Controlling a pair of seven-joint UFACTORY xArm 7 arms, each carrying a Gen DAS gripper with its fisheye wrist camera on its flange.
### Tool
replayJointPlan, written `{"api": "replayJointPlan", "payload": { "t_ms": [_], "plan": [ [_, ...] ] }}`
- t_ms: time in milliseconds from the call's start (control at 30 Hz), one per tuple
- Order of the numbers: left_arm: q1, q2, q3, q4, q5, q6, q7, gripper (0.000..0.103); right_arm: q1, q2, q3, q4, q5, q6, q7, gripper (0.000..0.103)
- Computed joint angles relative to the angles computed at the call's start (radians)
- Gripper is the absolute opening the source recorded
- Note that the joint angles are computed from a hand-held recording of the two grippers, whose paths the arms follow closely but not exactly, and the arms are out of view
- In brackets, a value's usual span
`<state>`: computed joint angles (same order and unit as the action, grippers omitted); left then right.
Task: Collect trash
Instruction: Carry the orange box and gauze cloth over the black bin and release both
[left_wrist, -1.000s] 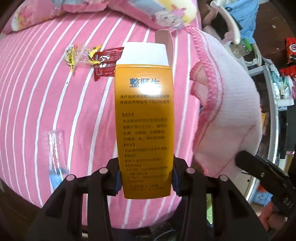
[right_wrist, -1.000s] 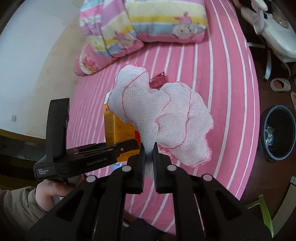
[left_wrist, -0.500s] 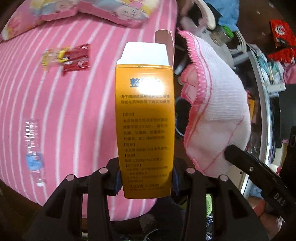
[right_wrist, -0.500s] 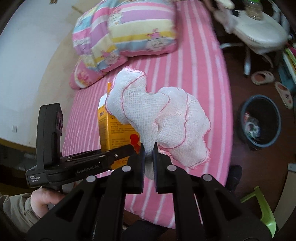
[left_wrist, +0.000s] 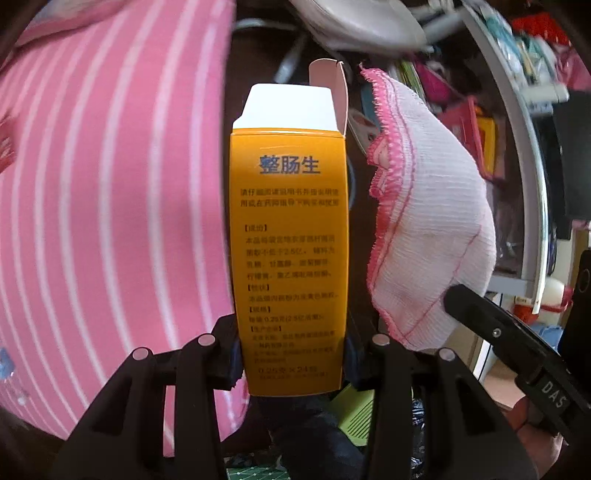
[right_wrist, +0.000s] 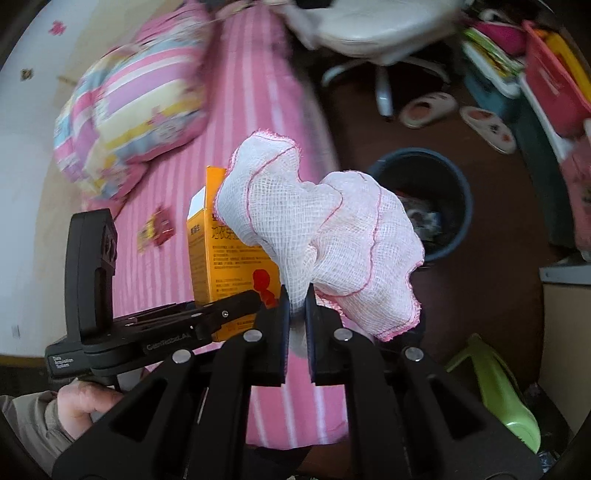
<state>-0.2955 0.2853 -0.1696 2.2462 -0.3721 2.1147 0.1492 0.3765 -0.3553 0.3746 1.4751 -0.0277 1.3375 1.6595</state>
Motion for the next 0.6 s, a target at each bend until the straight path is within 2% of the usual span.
{"api": "replayJointPlan", "payload": {
  "t_ms": [233,400,600],
  "plan": [
    [-0.129,-0.003,-0.042,-0.172,0.068,-0.143,-0.015,0.04,-0.019,-0.237,-0.088,-0.329,0.127,-0.065,-0.057,0.009],
    [-0.204,0.049,-0.057,-0.248,0.114,-0.23,-0.045,0.04,-0.036,-0.372,-0.15,-0.585,0.232,-0.163,-0.133,0.009],
    [-0.277,0.189,-0.062,-0.226,0.173,-0.296,-0.07,0.04,-0.049,-0.449,-0.204,-0.818,0.325,-0.273,-0.237,0.009]
  ]
}}
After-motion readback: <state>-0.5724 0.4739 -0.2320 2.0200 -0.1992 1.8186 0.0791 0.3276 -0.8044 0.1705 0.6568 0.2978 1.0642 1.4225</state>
